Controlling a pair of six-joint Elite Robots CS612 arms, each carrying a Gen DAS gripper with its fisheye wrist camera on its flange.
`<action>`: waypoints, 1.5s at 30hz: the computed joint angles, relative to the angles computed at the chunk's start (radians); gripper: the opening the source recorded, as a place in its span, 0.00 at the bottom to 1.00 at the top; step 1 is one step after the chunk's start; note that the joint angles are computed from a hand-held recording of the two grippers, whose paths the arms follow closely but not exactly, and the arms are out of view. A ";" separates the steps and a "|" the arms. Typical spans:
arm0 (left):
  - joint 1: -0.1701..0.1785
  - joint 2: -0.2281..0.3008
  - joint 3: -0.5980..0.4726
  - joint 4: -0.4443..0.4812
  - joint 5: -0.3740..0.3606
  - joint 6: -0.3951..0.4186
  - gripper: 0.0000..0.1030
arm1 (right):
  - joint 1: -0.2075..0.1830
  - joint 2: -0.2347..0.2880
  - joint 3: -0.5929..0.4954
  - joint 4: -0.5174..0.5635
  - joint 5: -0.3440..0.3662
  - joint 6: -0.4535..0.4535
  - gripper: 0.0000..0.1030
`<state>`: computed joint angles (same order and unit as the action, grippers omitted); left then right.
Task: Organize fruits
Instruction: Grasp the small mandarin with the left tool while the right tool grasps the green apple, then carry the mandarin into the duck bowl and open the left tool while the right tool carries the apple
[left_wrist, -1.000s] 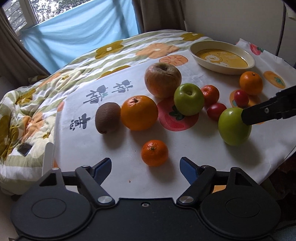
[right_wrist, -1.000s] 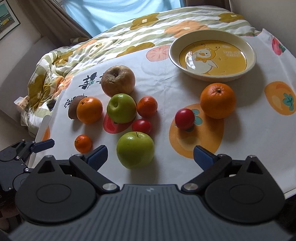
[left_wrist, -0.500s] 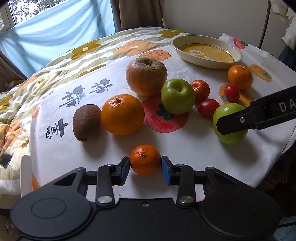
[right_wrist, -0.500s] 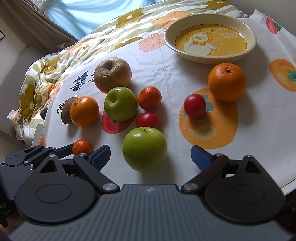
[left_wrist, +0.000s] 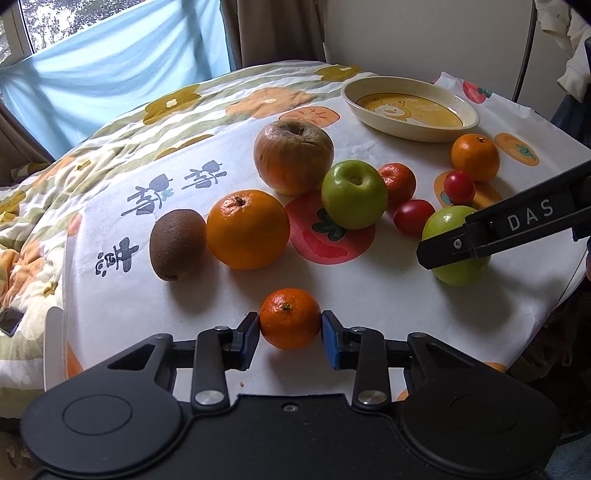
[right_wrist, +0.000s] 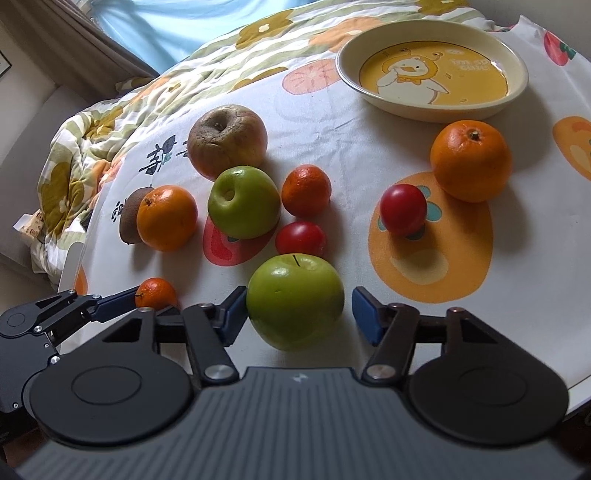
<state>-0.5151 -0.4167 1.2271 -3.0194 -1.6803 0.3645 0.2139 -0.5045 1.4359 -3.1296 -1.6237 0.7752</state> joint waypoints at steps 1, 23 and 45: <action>-0.001 0.000 0.001 -0.001 0.002 -0.002 0.38 | 0.001 0.000 -0.001 0.001 -0.004 -0.008 0.68; -0.030 -0.088 0.039 -0.142 -0.003 -0.010 0.38 | -0.014 -0.149 0.147 -0.103 -0.237 -0.017 0.68; -0.138 0.134 -0.465 0.134 0.075 -0.091 0.38 | -0.230 -0.152 0.164 -0.154 -0.137 -0.304 0.67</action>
<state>-0.6532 -0.2824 0.7621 -2.8857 -1.6054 0.2732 -0.0162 -0.6566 1.6001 -3.2841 -1.7605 0.4716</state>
